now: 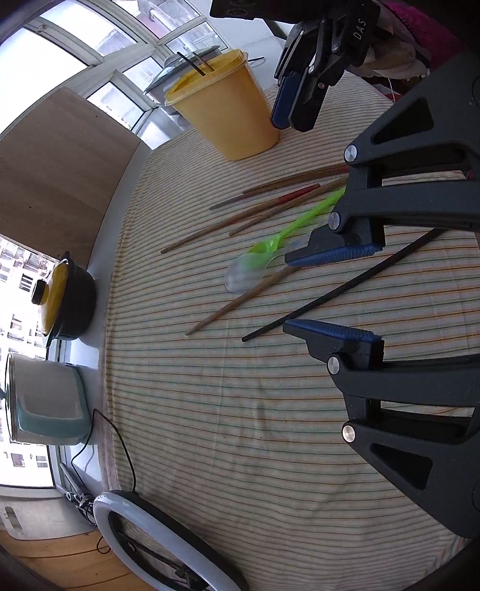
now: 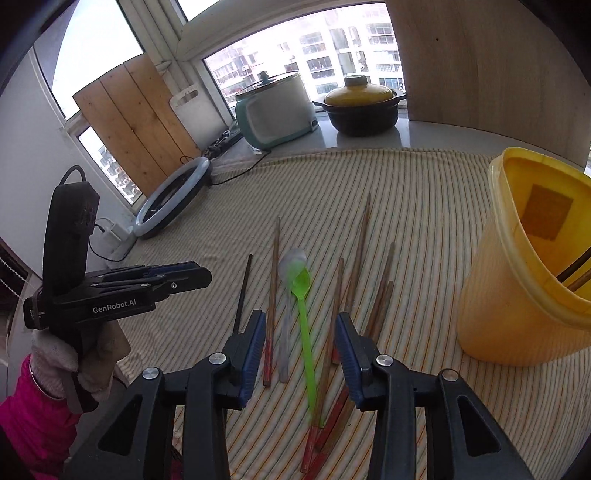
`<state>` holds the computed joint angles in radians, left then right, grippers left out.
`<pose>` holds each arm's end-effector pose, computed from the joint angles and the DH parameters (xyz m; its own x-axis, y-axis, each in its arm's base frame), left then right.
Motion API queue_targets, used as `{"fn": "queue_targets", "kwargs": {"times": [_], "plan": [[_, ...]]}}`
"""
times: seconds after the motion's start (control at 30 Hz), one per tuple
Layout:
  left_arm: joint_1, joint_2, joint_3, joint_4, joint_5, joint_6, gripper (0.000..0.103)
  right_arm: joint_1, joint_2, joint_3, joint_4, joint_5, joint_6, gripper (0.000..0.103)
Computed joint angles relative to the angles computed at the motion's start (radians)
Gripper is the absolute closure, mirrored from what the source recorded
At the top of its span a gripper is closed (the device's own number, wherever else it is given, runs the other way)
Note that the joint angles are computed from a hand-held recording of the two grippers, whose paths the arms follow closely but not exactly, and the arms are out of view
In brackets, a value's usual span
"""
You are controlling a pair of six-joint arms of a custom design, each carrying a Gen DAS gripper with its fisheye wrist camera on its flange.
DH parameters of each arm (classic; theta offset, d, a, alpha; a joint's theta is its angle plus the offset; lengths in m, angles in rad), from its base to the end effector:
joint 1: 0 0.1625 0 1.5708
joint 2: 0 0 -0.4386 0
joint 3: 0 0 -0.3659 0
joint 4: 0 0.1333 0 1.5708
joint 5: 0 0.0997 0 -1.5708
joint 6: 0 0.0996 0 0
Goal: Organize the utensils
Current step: 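Move both grippers back down to the remaining utensils, then close right gripper on the green plastic spoon while left gripper approaches a black chopstick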
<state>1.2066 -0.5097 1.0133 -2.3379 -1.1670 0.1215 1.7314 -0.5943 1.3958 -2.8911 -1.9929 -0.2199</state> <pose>-0.1322 -0.8308 0.1375 -0.8474 0.3396 -0.4081 0.4499 0.8674 -0.2126 0.2112 -0.7251 0.1158 -0.8802 -0.1337 0.4554 -0.3390 0.8485 -0.4063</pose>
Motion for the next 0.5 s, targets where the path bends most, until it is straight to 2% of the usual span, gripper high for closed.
{"fn": "queue_targets", "kwargs": {"times": [0.1,0.4,0.5], "plan": [[0.008,0.015,-0.020,0.025,-0.001,-0.019,0.074,-0.013,0.018,-0.031,0.069,0.025,0.040,0.063],[0.024,0.087,-0.138,0.141,0.011,-0.070,0.074,-0.044,0.073,-0.149,0.247,0.059,0.114,0.074],[0.024,0.108,-0.168,0.175,0.030,-0.077,0.074,-0.045,0.091,-0.183,0.282,0.044,0.116,0.077]]}}
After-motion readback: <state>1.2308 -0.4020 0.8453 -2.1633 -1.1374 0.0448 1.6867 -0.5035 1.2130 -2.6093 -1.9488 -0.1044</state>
